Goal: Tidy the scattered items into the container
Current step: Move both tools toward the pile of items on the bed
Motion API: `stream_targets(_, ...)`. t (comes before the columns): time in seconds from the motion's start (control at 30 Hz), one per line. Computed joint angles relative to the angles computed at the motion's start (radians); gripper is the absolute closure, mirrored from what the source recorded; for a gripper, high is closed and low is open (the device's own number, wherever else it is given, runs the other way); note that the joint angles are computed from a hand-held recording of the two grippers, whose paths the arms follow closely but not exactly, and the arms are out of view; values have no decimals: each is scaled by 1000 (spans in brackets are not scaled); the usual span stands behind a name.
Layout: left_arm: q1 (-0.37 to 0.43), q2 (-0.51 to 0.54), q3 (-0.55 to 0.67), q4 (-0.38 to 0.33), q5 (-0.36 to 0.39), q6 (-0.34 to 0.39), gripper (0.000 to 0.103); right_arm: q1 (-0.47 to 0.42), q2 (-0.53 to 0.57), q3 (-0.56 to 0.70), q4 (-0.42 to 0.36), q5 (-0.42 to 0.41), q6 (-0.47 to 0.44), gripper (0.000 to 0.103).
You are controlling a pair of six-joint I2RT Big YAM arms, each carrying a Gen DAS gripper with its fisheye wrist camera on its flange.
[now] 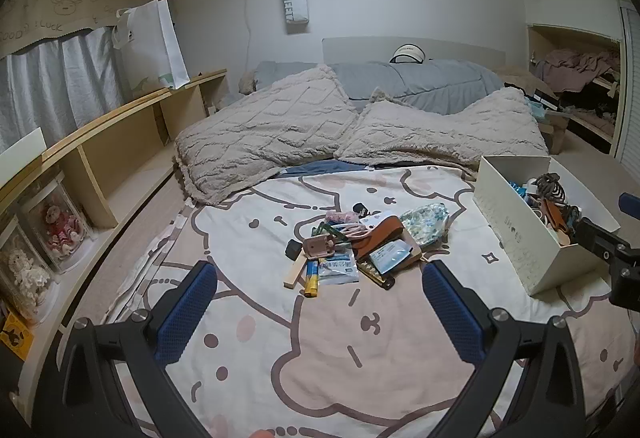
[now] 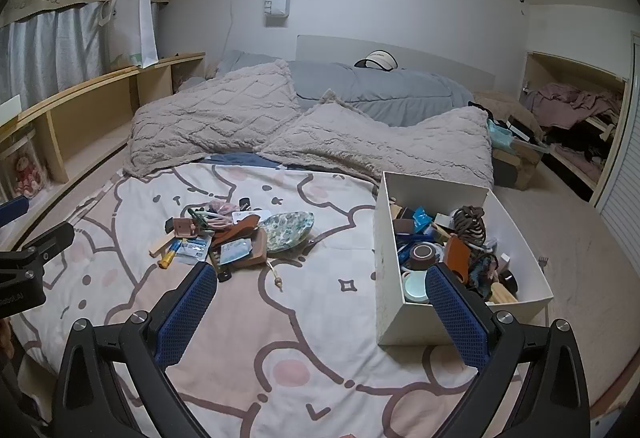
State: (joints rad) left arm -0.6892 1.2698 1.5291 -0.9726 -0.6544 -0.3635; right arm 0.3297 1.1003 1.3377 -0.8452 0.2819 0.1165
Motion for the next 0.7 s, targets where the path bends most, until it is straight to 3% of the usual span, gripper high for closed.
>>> stream_targets(0.7,39,3,-16,10,65,3,0,6,52,28,-48,-11,21,0)
